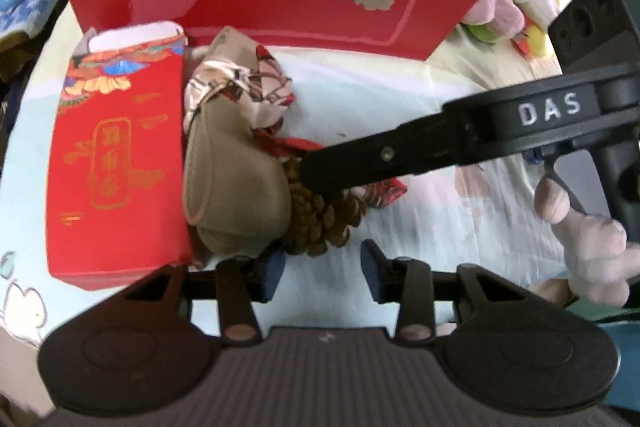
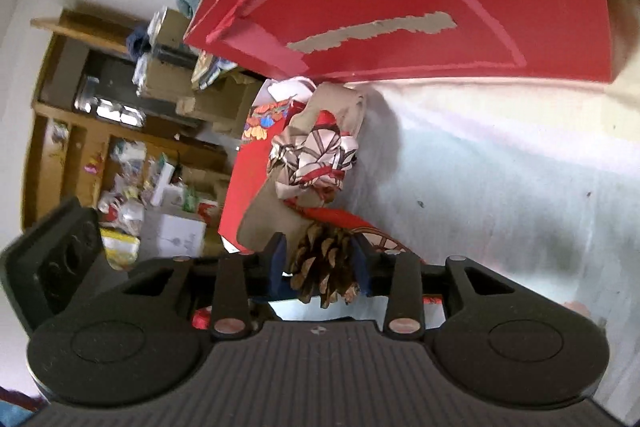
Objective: Organize objects
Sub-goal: 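Grasp the pine cone with the right gripper and lift it toward the box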
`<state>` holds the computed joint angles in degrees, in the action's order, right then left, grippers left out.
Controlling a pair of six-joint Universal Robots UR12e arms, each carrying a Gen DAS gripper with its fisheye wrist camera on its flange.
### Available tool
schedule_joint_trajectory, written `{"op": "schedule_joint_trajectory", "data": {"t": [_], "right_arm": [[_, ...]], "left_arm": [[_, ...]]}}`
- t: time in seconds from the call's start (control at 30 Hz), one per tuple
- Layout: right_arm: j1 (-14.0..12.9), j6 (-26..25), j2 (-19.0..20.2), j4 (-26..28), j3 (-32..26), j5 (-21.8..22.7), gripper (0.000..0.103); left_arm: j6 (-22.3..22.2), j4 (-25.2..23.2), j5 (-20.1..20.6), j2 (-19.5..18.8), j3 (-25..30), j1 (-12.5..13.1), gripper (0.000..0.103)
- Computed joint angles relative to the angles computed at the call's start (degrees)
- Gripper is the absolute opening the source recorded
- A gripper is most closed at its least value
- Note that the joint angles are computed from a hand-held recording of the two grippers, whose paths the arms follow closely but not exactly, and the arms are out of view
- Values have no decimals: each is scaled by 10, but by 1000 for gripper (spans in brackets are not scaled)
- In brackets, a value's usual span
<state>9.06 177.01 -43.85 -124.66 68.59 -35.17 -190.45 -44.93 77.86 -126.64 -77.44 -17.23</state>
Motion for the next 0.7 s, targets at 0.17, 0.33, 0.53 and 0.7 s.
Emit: {"op": "schedule_joint_trajectory", "data": {"t": [0.17,0.33,0.53,0.7], "right_arm": [[-7,-27,-10,39,4,-9,35],[-18,-28,-30,33,35,-26,35],[-30,50,-54,-60,89,-66,37],[-42,137,-80,-184,136,-100,37]], "left_arm": [[20,-4,-5,-2,6,-5,40],[69,-14,-23,-10,21,-14,40],[146,-39,-31,-40,72,-32,41],[200,-39,-48,-57,110,-41,40]]}}
